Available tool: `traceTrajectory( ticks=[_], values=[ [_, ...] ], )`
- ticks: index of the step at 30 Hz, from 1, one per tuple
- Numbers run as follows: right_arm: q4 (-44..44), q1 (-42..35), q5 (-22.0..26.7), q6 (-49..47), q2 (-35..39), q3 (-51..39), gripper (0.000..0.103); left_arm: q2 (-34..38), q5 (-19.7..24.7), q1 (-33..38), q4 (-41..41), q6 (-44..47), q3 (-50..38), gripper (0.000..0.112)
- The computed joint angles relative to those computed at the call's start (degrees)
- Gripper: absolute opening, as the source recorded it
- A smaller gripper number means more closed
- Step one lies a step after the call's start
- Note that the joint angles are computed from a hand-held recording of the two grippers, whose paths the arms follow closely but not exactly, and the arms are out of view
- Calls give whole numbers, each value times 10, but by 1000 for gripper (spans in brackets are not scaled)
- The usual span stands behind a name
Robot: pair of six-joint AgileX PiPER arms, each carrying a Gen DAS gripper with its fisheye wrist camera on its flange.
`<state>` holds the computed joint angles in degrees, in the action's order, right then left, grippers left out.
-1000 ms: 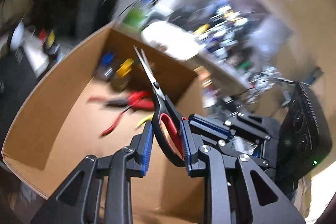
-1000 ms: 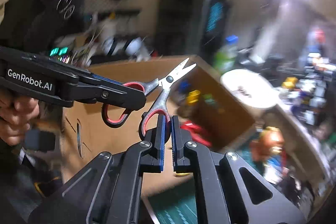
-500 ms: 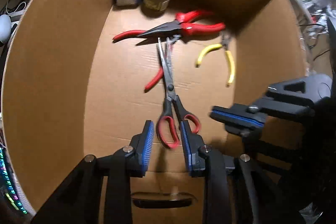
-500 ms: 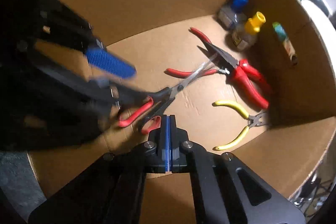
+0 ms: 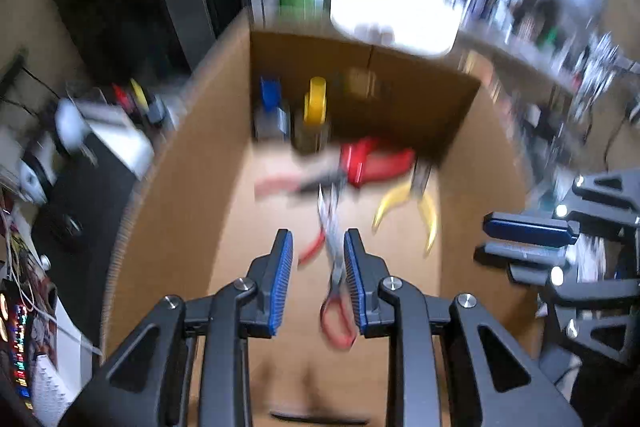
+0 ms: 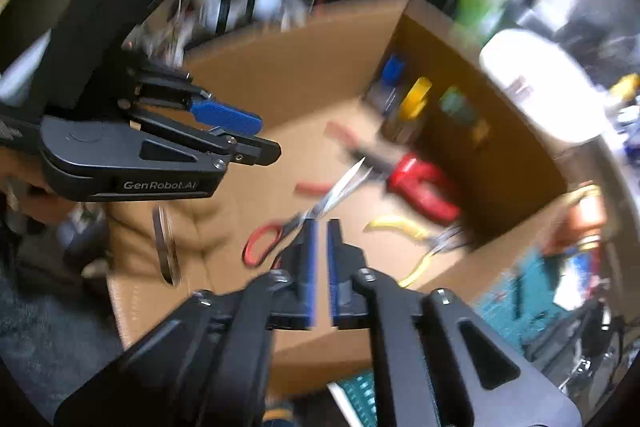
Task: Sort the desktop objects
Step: 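Lower the scissors into the box and open the right tool, then move the right tool back over the desk toward the blue-green pen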
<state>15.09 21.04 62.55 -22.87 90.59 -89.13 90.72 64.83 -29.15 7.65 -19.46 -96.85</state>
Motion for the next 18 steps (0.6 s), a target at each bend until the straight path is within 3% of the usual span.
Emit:
traceTrajectory(
  ticks=[3,7,10,14,18],
  values=[
    [-36,20,-119,53,-102,105,18,-71,-88,-68,113,-137,81,28],
    [-39,19,-226,104,-240,233,22,-105,-98,-192,333,-360,149,44],
    [-54,10,-287,144,-331,318,29,-128,-83,-264,444,-449,175,55],
    [-112,-24,-292,217,-455,395,42,-163,-72,-369,578,-567,242,78],
    [-37,-210,-220,132,-586,469,46,-149,-75,-423,610,-587,262,78]
  ],
)
